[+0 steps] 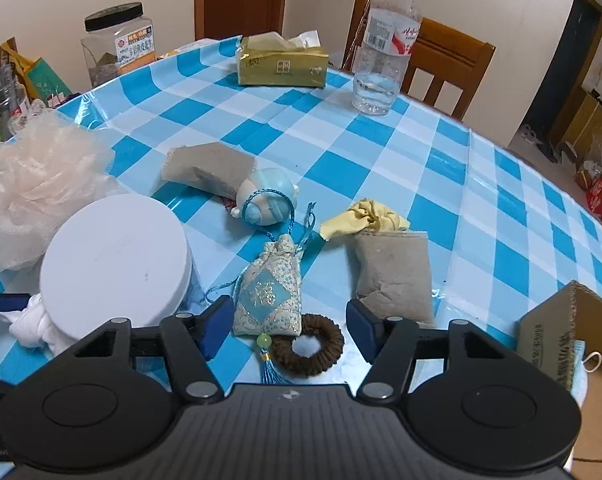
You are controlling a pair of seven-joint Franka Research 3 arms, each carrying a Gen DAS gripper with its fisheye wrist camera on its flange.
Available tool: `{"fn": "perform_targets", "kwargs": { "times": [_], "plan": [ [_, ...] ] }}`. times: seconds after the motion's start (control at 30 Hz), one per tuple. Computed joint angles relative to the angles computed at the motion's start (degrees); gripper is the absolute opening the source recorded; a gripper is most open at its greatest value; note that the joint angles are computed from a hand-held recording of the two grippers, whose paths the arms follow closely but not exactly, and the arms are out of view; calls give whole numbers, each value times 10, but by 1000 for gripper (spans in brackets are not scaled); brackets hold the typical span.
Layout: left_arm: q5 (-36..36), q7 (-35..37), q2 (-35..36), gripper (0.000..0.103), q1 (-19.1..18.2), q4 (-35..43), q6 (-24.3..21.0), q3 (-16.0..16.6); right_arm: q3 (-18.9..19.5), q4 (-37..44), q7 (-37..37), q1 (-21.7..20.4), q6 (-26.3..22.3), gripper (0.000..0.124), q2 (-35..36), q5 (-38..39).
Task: Organize soft objects
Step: 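Grasp the knotted white cloth with the left gripper while the right grasps the embroidered pouch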
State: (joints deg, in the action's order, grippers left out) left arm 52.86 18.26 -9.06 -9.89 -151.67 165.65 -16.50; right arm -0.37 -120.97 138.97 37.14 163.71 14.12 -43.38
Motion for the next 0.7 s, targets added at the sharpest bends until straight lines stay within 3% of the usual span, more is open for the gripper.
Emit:
{"fn": "perform_targets", "kwargs": {
  "times": [0.33,0.47,0.7],
  "plan": [
    [-25,11,-3,81,-6,-2,-5,3,-7,10,12,8,-25,67,23,40],
    [-37,22,-3,81,-7,-2,-8,2,-11,6,24,14,-30,66,22,21],
    [-45,30,-2,81,-8,0,-12,1,4,11,-25,-2,-21,66,31,75]
  ]
}}
